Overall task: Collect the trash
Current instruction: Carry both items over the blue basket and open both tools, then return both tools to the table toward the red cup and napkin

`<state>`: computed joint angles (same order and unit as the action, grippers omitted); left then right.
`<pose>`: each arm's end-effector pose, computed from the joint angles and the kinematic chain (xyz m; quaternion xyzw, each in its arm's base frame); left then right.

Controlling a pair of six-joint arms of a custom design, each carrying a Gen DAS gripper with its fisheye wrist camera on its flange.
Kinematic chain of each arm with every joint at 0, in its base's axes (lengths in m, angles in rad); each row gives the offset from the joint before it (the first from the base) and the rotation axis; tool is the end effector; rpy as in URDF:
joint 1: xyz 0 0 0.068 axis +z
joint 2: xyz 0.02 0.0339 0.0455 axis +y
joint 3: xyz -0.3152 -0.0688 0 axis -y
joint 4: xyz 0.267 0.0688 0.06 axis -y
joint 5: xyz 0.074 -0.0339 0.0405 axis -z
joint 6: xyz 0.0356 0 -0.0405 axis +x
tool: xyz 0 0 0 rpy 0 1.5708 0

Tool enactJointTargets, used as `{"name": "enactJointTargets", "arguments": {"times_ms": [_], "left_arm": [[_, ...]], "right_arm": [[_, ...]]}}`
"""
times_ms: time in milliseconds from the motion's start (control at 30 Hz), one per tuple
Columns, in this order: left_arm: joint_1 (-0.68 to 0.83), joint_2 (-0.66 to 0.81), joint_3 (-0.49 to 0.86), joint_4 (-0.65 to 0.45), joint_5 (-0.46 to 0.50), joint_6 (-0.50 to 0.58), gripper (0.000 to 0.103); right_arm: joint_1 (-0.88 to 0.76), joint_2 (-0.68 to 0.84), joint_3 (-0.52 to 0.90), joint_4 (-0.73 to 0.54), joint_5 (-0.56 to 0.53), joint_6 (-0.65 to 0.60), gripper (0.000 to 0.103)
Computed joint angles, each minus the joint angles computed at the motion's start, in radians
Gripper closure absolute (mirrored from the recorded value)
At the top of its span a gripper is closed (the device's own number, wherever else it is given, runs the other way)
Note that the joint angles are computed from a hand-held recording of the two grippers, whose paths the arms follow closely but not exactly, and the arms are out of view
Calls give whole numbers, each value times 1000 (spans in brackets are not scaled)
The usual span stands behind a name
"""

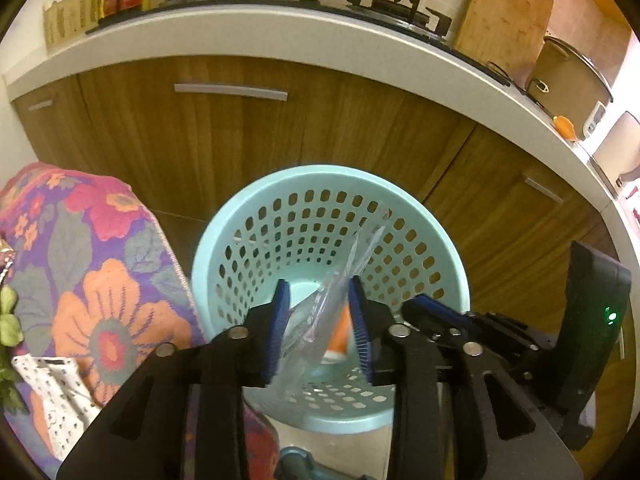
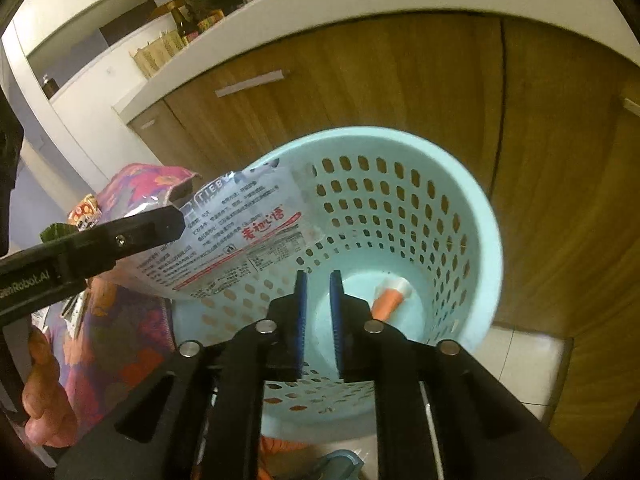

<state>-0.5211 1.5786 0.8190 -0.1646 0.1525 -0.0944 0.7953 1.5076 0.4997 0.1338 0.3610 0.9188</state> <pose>0.2776 -0.1656 0.2012 0.2238 0.9189 -0.1648 0.2800 0.1925 0.1784 0.1520 0.1182 0.9191 0.1434 0.3474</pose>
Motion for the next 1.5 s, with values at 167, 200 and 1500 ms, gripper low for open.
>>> {"name": "enactJointTargets", "arguments": {"times_ms": [167,200,1500], "left_arm": [[10,-33,-11,-5,10,1,62],[14,-31,-7,-9,18,-2,61],[1535,-456,-125,-582,695,893,32]], "right_arm": [[46,-82,-5,-85,83,59,79],[55,-100,-6,-102,96,72,79],[382,321,630,-179,218,-269,49]]}}
